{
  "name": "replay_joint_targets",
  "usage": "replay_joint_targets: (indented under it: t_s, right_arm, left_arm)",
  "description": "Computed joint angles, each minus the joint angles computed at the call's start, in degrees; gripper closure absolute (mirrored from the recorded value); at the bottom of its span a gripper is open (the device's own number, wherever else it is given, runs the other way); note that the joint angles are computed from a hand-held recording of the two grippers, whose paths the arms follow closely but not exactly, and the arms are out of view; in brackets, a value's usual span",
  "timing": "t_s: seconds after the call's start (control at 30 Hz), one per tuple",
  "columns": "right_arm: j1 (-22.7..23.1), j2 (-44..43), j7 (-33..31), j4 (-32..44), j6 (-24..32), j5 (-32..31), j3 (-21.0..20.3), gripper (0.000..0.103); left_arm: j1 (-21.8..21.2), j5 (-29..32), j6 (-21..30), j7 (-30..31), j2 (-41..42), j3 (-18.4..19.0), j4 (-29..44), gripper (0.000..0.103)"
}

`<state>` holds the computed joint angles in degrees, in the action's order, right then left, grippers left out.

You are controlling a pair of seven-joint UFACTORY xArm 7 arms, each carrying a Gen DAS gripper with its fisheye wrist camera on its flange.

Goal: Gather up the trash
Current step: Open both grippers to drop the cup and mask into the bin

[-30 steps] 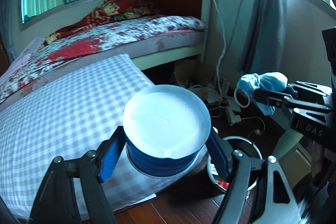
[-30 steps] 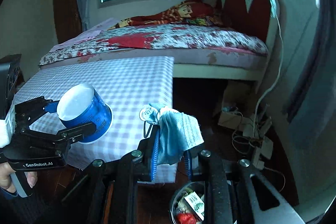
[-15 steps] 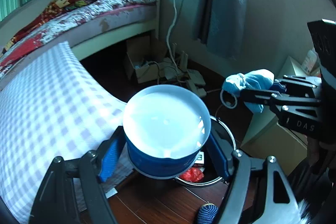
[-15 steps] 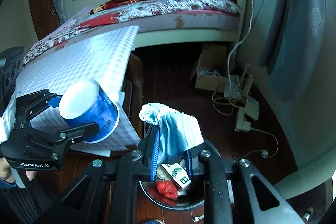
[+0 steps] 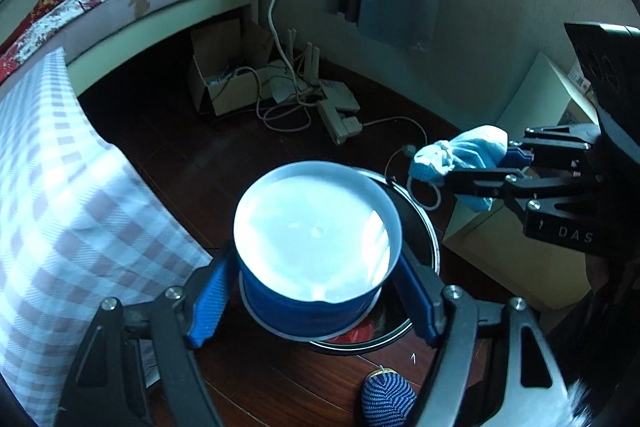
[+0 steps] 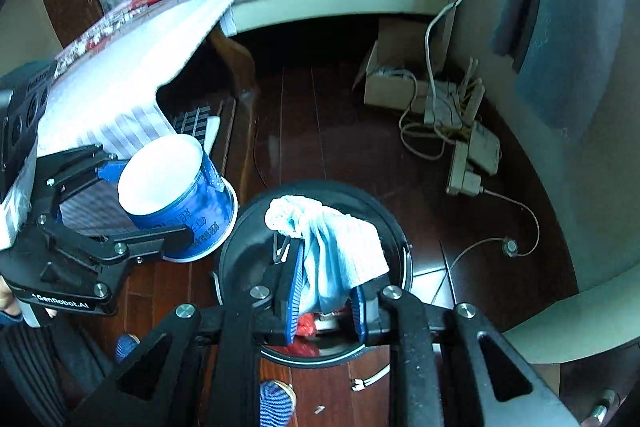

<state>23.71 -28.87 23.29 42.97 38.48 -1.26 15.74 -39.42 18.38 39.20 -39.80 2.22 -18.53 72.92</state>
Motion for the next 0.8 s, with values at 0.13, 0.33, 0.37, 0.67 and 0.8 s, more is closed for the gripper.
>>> replay_joint_targets:
  t_s: [0.13, 0.33, 0.37, 0.67, 0.8]
  right_arm:
    - [0.9, 2.1, -2.9, 0.3, 0.3, 1.1, -1.2, 0.081]
    - [0.4, 5.9, -4.9, 0.7, 0.0, 2.0, -1.7, 0.049]
    - [-0.3, 6.7, -4.2, 0.9, 0.9, 1.0, -1.3, 0.033]
    - [-2.4, 7.7, 1.5, 1.8, 6.4, -5.1, -0.1, 0.001]
    - [-2.1, 9.2, 1.7, 3.4, 7.5, -7.7, 0.7, 0.001]
  left_arm:
    - [-0.1, -2.1, -0.4, 1.9, 2.0, 0.1, 0.7, 0.027]
    - [-0.5, -5.5, 0.2, 3.4, 4.9, 0.9, 1.8, 0.013]
    - [-0.5, -5.9, 0.2, 2.9, 5.1, 1.1, 1.6, 0.004]
    - [-1.5, 1.0, 1.6, -5.7, 3.4, 2.1, -1.1, 0.001]
    - [-1.2, 3.7, 1.8, -9.1, 2.0, 1.8, -2.1, 0.001]
